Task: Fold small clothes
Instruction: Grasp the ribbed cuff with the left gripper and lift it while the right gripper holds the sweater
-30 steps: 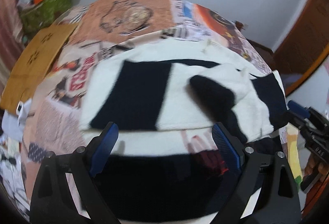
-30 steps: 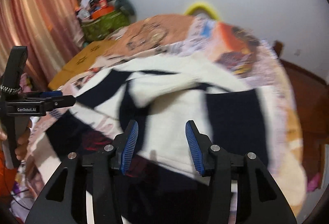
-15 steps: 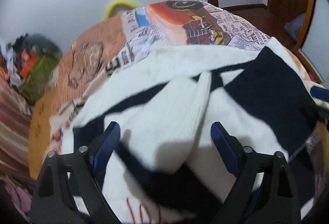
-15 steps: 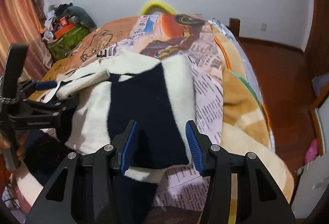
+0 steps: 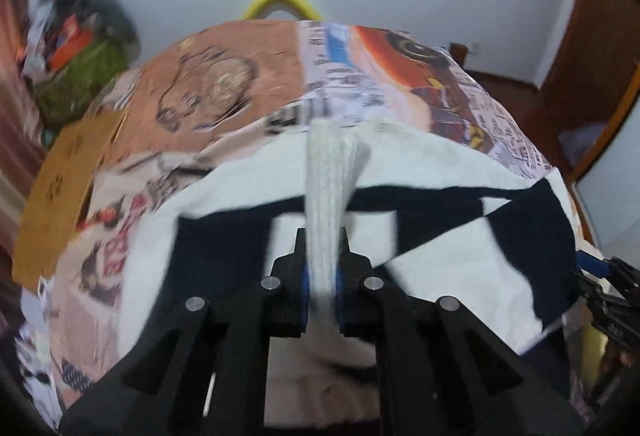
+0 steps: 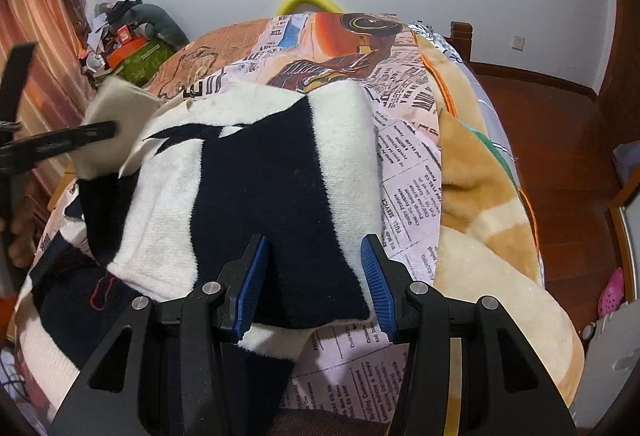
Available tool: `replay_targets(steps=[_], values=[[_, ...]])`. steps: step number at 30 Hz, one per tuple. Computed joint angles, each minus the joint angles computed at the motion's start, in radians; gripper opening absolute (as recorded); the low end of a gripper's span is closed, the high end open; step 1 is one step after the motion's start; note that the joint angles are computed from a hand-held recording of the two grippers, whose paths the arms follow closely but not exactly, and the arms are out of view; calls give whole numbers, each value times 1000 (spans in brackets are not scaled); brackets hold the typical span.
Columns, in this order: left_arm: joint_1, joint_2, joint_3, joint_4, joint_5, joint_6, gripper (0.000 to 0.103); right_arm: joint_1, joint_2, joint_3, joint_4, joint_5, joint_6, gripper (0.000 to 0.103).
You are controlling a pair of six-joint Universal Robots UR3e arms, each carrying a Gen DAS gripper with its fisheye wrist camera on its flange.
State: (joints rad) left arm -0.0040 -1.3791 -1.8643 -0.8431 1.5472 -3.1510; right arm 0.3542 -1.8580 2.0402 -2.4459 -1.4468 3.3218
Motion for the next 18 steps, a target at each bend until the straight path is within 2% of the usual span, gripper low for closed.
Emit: replay_targets(steps=[3, 5, 10, 12, 15, 17, 18], values=[[144, 138, -99, -98, -89, 81, 12, 7, 12, -6, -3, -14, 7, 45], [234, 208, -160, -174, -140, 145, 17, 15, 15, -10, 1, -24, 19, 45], [445, 304, -267, -349, -278, 267, 47, 44, 28, -39, 28, -62, 44, 45], [547, 364, -307, -409, -352, 319, 55, 52, 31, -54, 47, -76, 47, 45], [665, 388, -304, -521, -453, 400, 55, 59, 39, -76, 71, -91, 46, 45], [678, 371, -289, -531, -476, 423, 53, 59, 44, -88, 82, -97, 48, 45], [669, 365, -289, -505, -470, 416, 40, 58, 47, -94, 85, -98, 52, 45]])
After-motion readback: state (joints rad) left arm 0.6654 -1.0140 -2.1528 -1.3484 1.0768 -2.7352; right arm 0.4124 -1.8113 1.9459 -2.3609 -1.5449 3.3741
